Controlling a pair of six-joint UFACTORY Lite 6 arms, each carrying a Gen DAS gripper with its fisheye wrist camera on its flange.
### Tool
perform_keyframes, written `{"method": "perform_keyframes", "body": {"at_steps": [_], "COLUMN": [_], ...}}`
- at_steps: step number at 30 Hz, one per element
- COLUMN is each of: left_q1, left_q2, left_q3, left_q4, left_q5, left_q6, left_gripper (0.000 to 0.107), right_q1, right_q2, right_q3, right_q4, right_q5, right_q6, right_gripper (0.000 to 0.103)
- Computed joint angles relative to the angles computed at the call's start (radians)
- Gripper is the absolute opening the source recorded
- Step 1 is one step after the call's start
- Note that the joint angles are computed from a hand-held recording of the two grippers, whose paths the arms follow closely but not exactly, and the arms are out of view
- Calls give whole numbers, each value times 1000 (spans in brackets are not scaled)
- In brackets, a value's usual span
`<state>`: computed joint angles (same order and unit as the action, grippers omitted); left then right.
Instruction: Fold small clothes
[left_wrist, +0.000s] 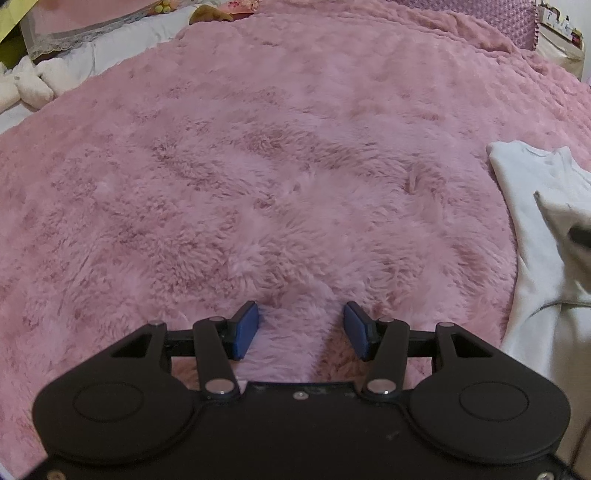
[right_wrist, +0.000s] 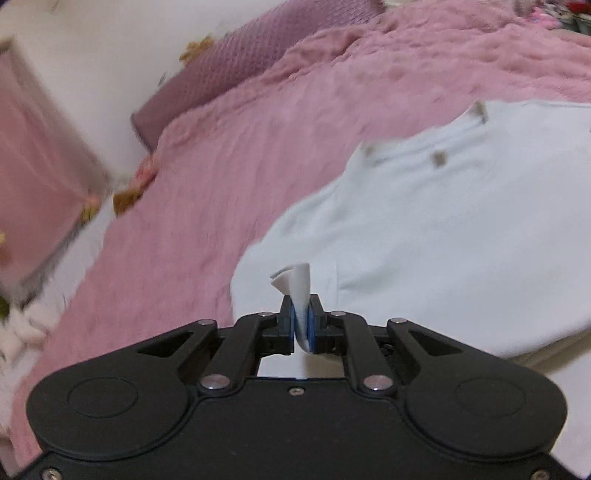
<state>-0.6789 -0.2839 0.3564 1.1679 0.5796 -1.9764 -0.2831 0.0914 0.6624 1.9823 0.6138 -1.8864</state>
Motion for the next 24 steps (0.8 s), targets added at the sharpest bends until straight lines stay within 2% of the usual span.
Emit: {"method": "perform_keyframes", "body": {"at_steps": [4,6,7,9,10,12,15,17,20,22,24], "left_q1": [-9,-14,-16,-19,-18,-23,-26,-24,-12,-7,-2], "left_q2": [14,21,21,21,22,20,20,17,12,9,11], "left_q3": [10,13,14,13,13,13,17,16,12,11,11], "left_q4": [-1,-2,-5,-3,-4,-8,-15,-17,-16,-16,-14], "left_q5": [7,13,14,14,13,15,18,17,9,5,2], "left_q6": [2,8,10,2,3,3,11,17,24,28,31], "left_gripper": [53,53,53,53,53,53,53,53,53,53,53], "right_q1": [108,138,132,89,69,68,59,61,92,118,141], "right_q2": [44,45,36,36,22,-40,-157,-174,-90,16,117], "right_q3": [-26,-29,-29,-9,-5,-22,-71,-67,11,81,125], "right_q4": [210,245,205,19,-56,-81,-25,-4,-11,-94,-65], "right_q5": [-105,-137,-131,-53,-20,-33,-53,-85,-197,-261,-288], "right_q6": [-216,-291,-272,-127,-61,-43,-142,-168,-140,-65,-129], "right_gripper": [5,8,14,57,63,62,60,57,53,53,54]}}
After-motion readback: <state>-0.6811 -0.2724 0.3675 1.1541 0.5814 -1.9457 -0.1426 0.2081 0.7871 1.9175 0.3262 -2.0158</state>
